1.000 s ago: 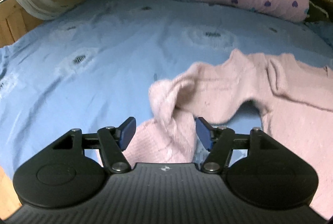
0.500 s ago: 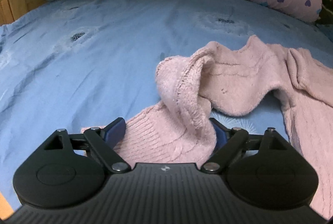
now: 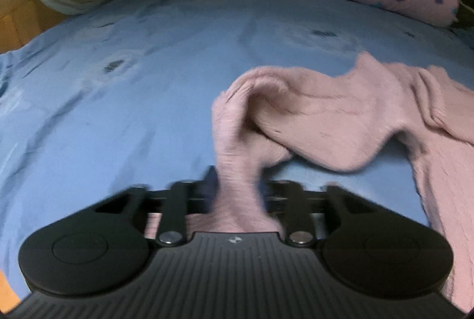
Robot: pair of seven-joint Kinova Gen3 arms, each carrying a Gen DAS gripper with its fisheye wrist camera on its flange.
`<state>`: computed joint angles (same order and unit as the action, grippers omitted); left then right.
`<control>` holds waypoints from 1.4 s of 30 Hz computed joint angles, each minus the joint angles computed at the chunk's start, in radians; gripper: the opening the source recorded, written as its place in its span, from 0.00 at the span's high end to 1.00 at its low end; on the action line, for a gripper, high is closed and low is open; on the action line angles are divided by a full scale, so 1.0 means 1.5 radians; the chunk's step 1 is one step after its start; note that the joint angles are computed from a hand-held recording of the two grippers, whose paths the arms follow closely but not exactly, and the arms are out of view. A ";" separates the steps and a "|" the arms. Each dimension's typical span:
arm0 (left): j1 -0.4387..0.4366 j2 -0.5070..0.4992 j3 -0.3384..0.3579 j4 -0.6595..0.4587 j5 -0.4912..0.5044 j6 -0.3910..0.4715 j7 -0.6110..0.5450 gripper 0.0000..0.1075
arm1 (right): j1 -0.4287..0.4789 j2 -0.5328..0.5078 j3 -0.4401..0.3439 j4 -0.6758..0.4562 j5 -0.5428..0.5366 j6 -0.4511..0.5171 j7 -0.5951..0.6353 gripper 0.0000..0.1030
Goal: Fold small clothes
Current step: 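Move the left gripper to the other sleeve and close on it, then lift the sleeve with the left gripper, fold it across the body, release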
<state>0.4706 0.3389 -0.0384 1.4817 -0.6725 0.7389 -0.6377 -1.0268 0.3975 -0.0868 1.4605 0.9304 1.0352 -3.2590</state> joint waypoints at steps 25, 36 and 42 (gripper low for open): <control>-0.003 -0.057 0.015 -0.056 -0.147 0.011 0.132 0.88 | 0.028 -0.027 -0.007 0.019 -0.018 -0.047 0.011 0.44; 0.056 -0.051 0.051 -0.167 -0.119 -0.023 0.065 0.88 | 0.041 -0.060 -0.015 0.074 0.028 -0.082 -0.058 0.44; 0.116 0.017 0.052 -0.293 -0.071 0.018 -0.014 0.88 | 0.047 -0.075 -0.022 0.108 0.076 -0.107 -0.108 0.44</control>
<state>0.6447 0.3648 0.0388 1.0424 -0.7797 0.7662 -0.6589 -0.9558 0.2856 -0.1205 1.6225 1.0441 0.8752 -3.4205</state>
